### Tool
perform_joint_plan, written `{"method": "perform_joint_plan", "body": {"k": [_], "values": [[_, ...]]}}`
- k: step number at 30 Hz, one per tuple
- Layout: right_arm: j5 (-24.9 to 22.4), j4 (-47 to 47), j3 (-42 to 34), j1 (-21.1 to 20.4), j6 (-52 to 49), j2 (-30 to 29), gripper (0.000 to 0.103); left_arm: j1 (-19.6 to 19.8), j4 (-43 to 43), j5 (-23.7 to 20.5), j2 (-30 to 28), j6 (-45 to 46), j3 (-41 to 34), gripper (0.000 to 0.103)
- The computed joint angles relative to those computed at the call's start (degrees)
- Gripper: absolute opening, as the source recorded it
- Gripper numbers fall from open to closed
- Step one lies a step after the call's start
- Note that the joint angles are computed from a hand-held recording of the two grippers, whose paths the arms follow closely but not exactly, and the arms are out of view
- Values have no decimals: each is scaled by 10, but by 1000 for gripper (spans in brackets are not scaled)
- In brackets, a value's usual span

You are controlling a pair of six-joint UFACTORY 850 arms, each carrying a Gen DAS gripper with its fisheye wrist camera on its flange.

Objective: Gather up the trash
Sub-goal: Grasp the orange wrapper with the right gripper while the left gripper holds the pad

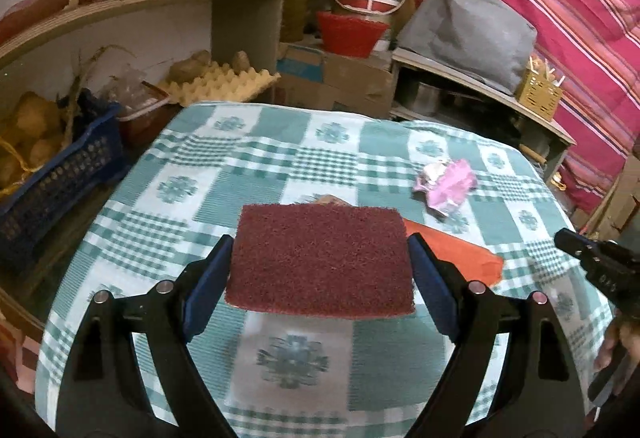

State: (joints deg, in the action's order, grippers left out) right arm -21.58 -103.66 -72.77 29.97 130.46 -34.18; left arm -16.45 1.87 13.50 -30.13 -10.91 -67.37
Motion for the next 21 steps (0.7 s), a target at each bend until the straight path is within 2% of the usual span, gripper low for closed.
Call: {"method": "perform_joint_plan", "body": {"k": [1, 2, 3, 4, 8, 12, 15, 19, 21], "values": [[5, 7, -5, 0, -6, -5, 12, -3, -14, 2, 1, 16, 2, 84], [7, 14, -10, 0, -10, -10, 30, -5, -28, 4, 2, 33, 5, 84], [6, 30, -20, 2, -20, -19, 58, -6, -36, 5, 2, 43, 6, 84], [3, 36, -27, 4, -22, -25, 67, -5, -42, 3, 2, 50, 6, 84], [21, 86, -69, 9, -74, -57, 68, 6, -35, -3, 0, 45, 5, 84], [30, 209, -122, 11, -200, -100, 68, 19, -53, -9, -5, 62, 1, 84], [39, 277, -143, 9, -257, -117, 68, 27, -49, -11, -6, 53, -2, 84], [7, 360, -171, 17, -360, -135, 69, 36, -20, -10, -5, 16, -2, 84], [1, 368, -174, 21, -372, -137, 66, 36, -17, -9, -5, 13, -2, 84]]}}
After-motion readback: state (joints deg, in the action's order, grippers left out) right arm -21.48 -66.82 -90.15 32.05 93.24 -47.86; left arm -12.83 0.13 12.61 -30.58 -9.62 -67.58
